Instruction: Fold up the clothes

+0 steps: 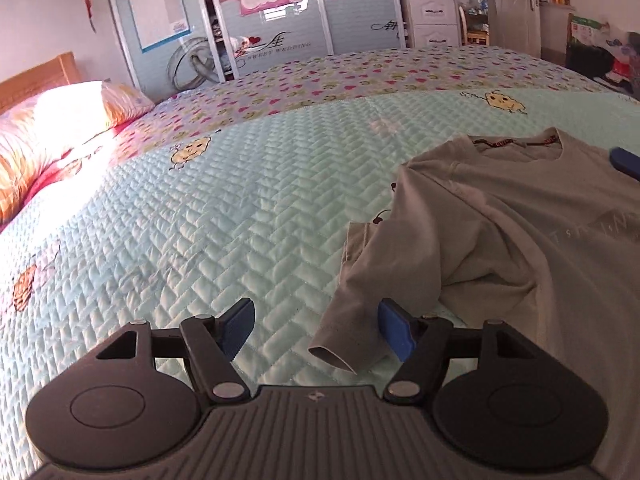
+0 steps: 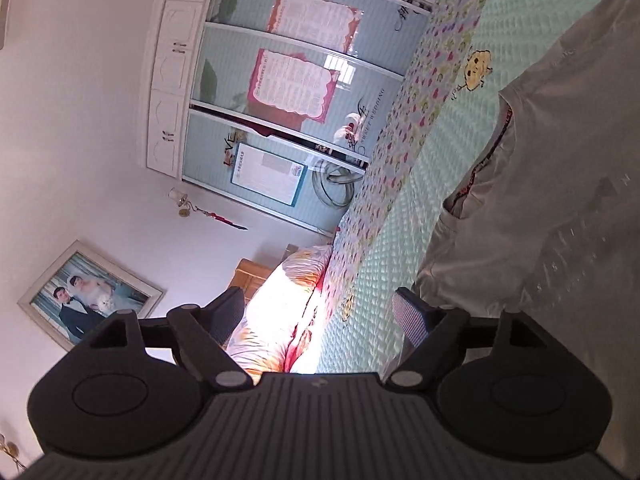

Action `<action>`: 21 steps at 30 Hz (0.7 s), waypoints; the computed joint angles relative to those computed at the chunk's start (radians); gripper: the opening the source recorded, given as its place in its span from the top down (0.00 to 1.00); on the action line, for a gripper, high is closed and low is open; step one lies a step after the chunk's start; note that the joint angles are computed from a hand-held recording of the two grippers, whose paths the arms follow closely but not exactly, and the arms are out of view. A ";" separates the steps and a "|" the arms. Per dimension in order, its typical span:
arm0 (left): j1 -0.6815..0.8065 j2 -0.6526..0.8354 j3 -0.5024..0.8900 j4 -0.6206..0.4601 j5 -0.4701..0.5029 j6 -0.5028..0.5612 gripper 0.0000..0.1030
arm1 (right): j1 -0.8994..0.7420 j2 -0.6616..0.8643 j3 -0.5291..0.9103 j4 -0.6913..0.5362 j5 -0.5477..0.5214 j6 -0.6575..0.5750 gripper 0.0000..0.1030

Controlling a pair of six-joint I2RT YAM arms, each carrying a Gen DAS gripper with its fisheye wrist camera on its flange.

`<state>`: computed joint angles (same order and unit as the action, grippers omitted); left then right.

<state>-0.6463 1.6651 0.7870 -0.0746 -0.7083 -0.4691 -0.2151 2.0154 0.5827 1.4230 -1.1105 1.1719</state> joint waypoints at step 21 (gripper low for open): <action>-0.103 0.091 0.025 0.021 -0.095 0.057 0.40 | 0.060 0.207 0.101 -0.037 -0.118 -0.262 0.20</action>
